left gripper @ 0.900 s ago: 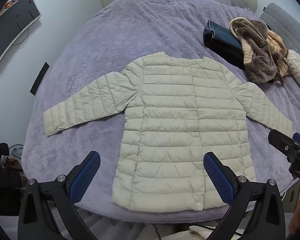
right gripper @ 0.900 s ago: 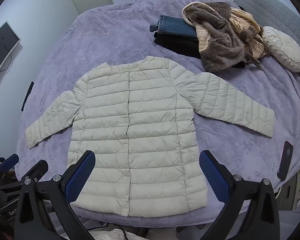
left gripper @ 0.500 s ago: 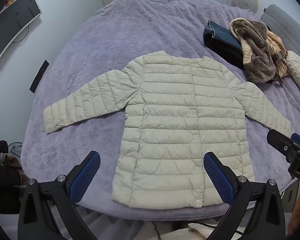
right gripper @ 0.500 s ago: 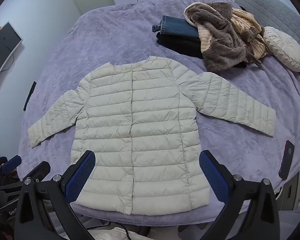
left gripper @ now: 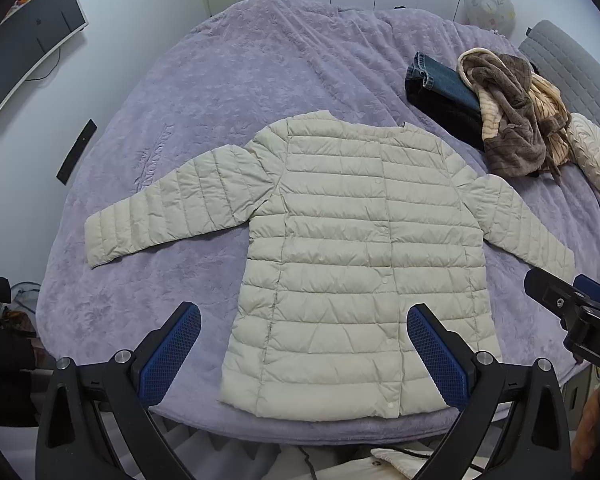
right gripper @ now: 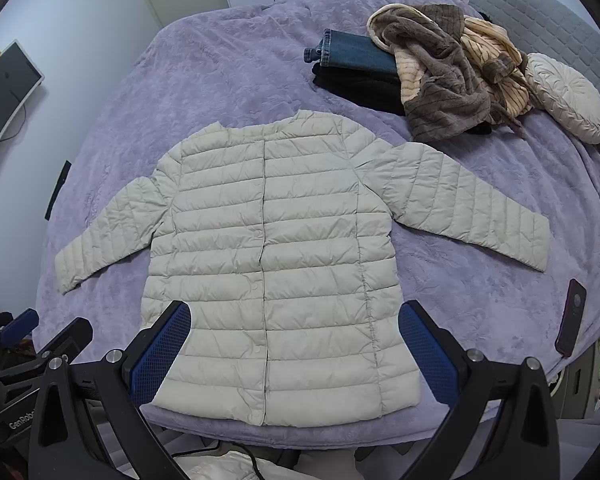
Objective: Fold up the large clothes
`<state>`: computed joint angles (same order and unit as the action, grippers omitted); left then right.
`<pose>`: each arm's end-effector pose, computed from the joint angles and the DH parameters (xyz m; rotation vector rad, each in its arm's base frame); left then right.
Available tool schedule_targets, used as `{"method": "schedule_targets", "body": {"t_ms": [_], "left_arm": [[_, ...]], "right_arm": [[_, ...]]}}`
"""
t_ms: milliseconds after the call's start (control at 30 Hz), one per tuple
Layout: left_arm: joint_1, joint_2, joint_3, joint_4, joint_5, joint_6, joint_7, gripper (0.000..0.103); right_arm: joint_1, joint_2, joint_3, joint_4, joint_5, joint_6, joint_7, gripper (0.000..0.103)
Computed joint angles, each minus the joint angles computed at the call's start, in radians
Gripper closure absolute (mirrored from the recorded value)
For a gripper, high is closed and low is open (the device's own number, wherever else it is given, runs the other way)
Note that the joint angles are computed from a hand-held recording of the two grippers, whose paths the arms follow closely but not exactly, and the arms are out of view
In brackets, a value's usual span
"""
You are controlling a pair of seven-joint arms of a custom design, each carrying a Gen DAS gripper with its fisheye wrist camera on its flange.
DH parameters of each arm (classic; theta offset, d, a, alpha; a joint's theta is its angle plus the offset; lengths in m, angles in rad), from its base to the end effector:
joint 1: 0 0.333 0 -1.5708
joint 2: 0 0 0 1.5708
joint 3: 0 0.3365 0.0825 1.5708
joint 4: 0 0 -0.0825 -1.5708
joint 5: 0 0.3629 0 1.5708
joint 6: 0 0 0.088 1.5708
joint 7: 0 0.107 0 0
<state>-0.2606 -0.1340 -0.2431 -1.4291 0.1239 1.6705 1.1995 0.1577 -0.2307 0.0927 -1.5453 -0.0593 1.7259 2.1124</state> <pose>0.4251 -0.2360 0.7874 -1.8766 2.1282 -0.4251 0.4423 0.1163 0.7881 -1.6554 2.2268 -0.3248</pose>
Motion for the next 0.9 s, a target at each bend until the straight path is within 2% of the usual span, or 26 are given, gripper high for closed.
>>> {"method": "schedule_targets", "body": {"t_ms": [900], "left_arm": [[0.009, -0.005, 0.01, -0.009, -0.02, 0.005, 0.002, 0.0]], "right_arm": [[0.004, 0.008, 0.0, 0.008, -0.007, -0.006, 0.003, 0.0]]}}
